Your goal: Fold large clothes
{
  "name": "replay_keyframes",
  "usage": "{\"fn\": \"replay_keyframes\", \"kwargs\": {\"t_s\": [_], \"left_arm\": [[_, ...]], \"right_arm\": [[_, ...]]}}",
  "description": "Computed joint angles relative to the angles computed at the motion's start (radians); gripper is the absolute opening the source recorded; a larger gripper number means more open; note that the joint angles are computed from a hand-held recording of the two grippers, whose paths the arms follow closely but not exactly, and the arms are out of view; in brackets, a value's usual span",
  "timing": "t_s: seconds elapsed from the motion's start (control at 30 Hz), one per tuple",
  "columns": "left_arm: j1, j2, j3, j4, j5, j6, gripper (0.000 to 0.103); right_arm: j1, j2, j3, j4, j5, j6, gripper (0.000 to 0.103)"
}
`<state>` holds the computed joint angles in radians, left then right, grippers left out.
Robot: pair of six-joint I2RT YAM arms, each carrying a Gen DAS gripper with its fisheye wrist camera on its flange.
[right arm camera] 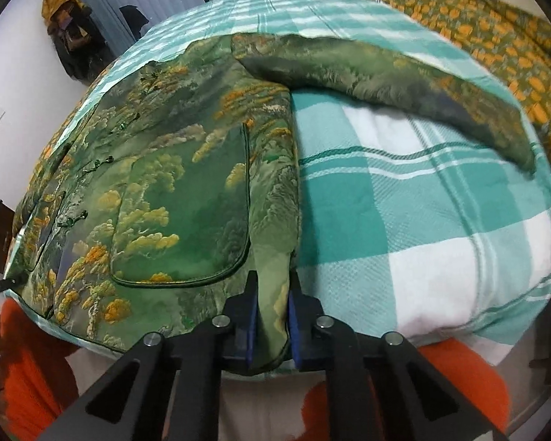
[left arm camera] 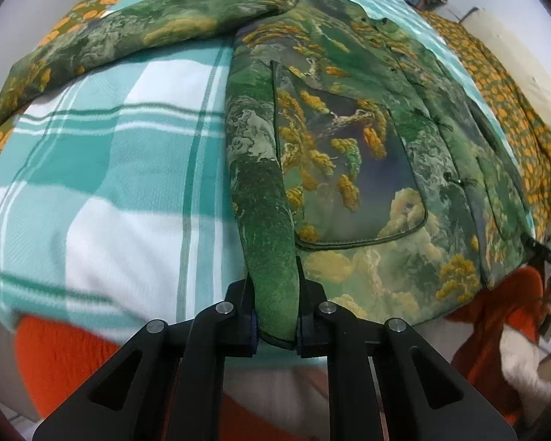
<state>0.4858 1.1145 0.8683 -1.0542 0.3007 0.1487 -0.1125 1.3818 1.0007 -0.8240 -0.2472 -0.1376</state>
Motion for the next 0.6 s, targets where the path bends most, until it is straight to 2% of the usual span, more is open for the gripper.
{"fn": "replay_keyframes", "kwargs": {"t_s": [0.1,0.17,0.27,0.3,0.33,0.4,0.47,0.53,0.6], "left_arm": [[-0.011,-0.035,-0.041,0.01,-0.032,0.02,0.012],[-0.02,-0.032,-0.049,0.037,-0.048,0.01,0.016],[-0.015,-0.016,-0.024,0.057,-0.054,-0.027,0.039],[0.0,-0.019,-0.014,0.057,-0.05,-0.029,0.056],[0.025,-0.037,-0.009,0.051,-0.034,-0.023,0.068],[0.076,-0.077,0.009,0.036,-0.006,-0.017,0.075],[0.105,-0.113,0.037,0.025,0.005,-0.031,0.081],[0.098,-0.154,0.054,0.043,-0.021,-0.075,0.096],[0.072,-0.209,0.046,0.082,-0.071,-0.135,0.102]], "right_arm": [[0.013,-0.027,-0.008,-0.011,0.038,-0.011,0.014],[0.033,-0.016,-0.015,0.014,0.069,-0.009,0.014],[0.051,0.015,-0.001,0.041,0.092,0.032,0.02],[0.049,0.017,0.004,0.045,0.094,0.039,0.03],[0.045,0.007,0.008,0.055,0.09,0.044,0.035],[0.037,-0.043,-0.006,0.063,0.102,0.04,0.046],[0.039,-0.101,-0.021,0.06,0.136,0.04,0.051],[0.048,-0.136,-0.015,0.055,0.168,0.054,0.056],[0.057,-0.174,-0.018,0.051,0.177,0.081,0.06]]}}
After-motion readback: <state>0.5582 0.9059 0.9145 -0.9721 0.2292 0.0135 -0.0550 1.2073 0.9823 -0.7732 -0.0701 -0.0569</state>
